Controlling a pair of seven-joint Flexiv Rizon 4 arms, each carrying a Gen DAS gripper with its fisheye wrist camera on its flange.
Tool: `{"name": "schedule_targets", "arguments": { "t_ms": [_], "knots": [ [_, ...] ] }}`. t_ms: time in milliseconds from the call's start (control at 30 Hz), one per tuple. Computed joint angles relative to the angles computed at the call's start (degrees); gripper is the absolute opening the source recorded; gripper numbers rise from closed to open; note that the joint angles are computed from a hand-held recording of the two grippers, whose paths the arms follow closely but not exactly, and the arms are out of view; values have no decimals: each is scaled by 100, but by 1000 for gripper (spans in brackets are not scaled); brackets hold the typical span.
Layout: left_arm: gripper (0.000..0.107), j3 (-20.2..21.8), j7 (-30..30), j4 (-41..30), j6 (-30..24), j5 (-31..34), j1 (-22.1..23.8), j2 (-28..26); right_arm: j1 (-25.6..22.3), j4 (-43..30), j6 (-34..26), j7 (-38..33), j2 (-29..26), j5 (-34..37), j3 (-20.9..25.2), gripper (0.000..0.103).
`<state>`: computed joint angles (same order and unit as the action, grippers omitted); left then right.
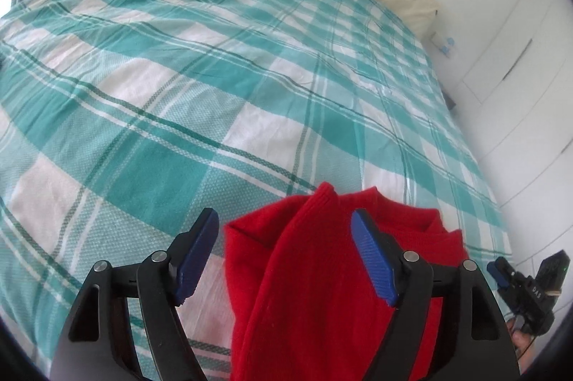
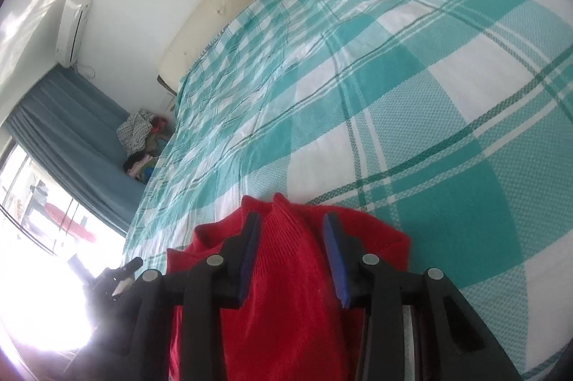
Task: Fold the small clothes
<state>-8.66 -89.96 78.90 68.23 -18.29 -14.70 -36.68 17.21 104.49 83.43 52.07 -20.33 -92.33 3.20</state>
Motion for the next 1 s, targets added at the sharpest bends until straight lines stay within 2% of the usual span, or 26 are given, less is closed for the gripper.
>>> {"name": "schedule_targets", "arguments": {
  "t_ms": [67, 167, 200, 267, 333, 400, 467, 567, 700, 833, 1000],
  "knots": [
    [85, -125, 304, 496, 184, 49, 50, 294, 146, 46, 35, -859, 36, 365, 118, 38],
    [86, -207, 514, 1176, 243, -5, 70, 691, 435, 201, -157, -2639, -33, 1736, 459, 38],
    [86, -299, 618, 1438, 294, -108, 120, 834, 488, 251, -400, -3298, -64, 2334, 678, 38],
    [86, -434, 827, 1937, 482, -299, 181, 1116, 605, 347, -1016, -4140, -99, 3194, 997, 38],
    [86, -503, 1042, 2435, 747, -424, 194, 1422, 766, 524, -1598, -4472, 32, 3624, 1081, 38],
    [90, -480, 1181, 2869, 1015, -458, 142, 1705, 965, 834, -1813, -4281, 310, 3517, 912, 38],
    [92, -423, 1223, 3248, 1299, -444, 57, 1944, 1208, 1052, -2356, -4146, 635, 3663, 863, 38],
    [93, -271, 1109, 3663, 1649, -303, -125, 2192, 1370, 1451, -2328, -3554, 1056, 3385, 752, 39],
    [93, -230, 932, 3990, 1751, -211, -234, 2425, 1529, 1691, -2680, -3137, 1391, 3077, 966, 51],
    [93, -310, 887, 4323, 1904, -377, -272, 2722, 1680, 1872, -2849, -2650, 1533, 2812, 1186, 51],
    [93, 0, 440, 4605, 2036, 138, -568, 3213, 1893, 2101, -3034, -1610, 1686, 2243, 1406, 51]
  ]
}}
